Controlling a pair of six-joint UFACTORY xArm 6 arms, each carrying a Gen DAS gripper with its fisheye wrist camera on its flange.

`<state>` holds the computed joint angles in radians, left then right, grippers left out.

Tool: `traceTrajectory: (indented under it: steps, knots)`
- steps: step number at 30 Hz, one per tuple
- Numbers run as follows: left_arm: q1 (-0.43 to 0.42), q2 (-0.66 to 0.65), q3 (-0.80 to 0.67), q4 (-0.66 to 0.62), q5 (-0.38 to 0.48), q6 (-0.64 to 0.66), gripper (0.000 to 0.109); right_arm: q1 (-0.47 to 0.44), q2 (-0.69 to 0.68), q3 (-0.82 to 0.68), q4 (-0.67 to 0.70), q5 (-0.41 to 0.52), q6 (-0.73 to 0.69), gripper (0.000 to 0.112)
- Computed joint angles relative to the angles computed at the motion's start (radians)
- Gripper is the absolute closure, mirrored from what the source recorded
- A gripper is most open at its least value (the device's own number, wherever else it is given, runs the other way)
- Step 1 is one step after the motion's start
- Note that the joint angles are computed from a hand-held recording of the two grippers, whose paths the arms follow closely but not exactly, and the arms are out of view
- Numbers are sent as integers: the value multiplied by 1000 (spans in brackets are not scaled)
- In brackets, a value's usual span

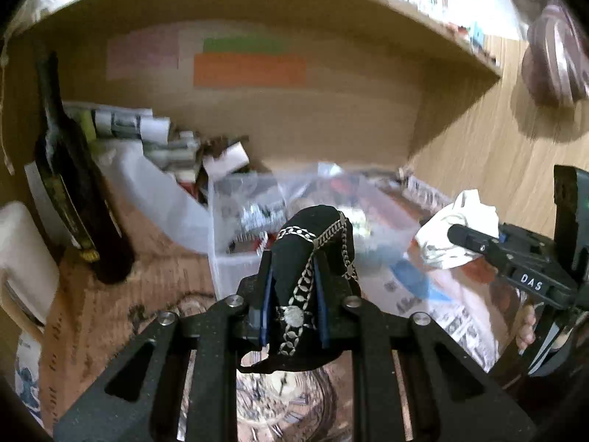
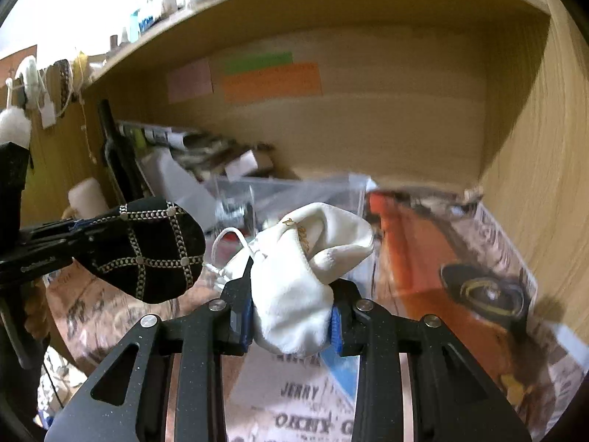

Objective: Organize soft objects
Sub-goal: 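Lower black bag into clear box with left tool while right tool releases white cloth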

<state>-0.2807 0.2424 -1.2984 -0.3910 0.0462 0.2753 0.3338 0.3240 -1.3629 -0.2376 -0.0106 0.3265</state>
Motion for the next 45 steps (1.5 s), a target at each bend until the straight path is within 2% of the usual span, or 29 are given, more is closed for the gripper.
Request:
traceTrajectory:
  steps: [3,5,10,17,27,30,36,38,40,43,45]
  knots:
    - [11,20,-40,52,-26,-50,89,6,27,-48,23,-4,-25,84]
    - [19,31,-63,82,-31,-79,89,18,45,-76,103,-7,-104,84]
    - [47,97,-157,267,-14,-251,89,38,115,-184,223,24,-221,84]
    - [55,232,-342,239,85,-230,89,58,209,-323,378,105,-368,84]
    - [57,435,-618,205,253,-201,89,53,352,-533,312,251,-307,84]
    - [62,480,-673,225,296,-217,89,53,398,-602,328,310,-322,83]
    - [75,539,-757,236,375,-240,88,48,453,-679,274,387,-275,82]
    - [79,551,-777,232,399,-239,83,47,460,-693,247,407,-254,78]
    - [80,551,-777,226,404,-235,80,47,462,-698,217,418,-228,64]
    - [79,523,-733,229,379,-238,68,46,456,-689,168,406,-185,49]
    - [78,498,-693,236,350,-244,61,45,440,-665,152,388,-172,45]
